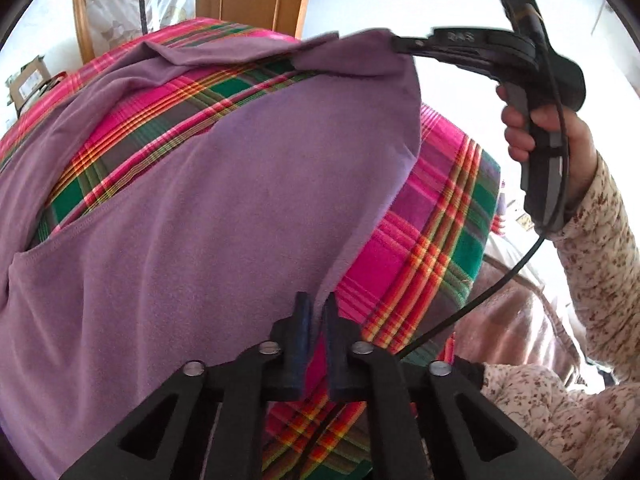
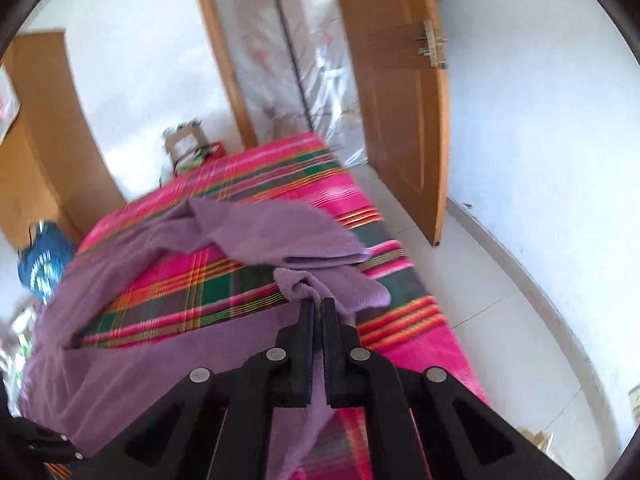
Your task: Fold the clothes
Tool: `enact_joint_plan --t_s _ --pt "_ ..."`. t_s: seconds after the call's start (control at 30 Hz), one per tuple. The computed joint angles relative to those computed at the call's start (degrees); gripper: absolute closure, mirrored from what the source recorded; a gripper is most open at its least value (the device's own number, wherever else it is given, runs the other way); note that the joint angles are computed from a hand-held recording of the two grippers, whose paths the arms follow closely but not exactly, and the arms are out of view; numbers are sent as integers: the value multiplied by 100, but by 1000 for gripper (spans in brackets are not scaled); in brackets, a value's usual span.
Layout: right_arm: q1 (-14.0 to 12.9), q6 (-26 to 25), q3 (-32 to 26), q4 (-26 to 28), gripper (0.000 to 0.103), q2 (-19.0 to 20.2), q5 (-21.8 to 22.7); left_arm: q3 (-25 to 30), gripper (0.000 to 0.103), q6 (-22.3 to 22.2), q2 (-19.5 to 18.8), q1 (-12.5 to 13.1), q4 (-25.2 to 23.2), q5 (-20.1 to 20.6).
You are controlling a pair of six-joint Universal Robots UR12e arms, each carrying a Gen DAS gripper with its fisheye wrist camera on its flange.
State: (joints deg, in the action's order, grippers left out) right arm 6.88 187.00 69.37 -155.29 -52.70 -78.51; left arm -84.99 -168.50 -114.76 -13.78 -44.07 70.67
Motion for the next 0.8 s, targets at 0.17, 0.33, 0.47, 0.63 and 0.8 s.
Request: enact_joint_plan --t_s 0.17,0.33,0.47,0.63,0.8 --pt "-149 406 365 -337 99 -234 -50 -78 100 -219 21 55 117 -217" --pt "-217 626 567 -533 99 -333 -57 -175 100 -156 118 -15 303 -129" --pt "-270 800 745 -689 99 -419 -1 -302 100 -174 220 -55 447 -98" --pt "-333 951 1025 -831 99 -554 8 -340 100 -280 214 -86 448 -82" --pt "-398 1168 1365 -957 99 -695 -39 -383 100 -240 219 -124 436 -38"
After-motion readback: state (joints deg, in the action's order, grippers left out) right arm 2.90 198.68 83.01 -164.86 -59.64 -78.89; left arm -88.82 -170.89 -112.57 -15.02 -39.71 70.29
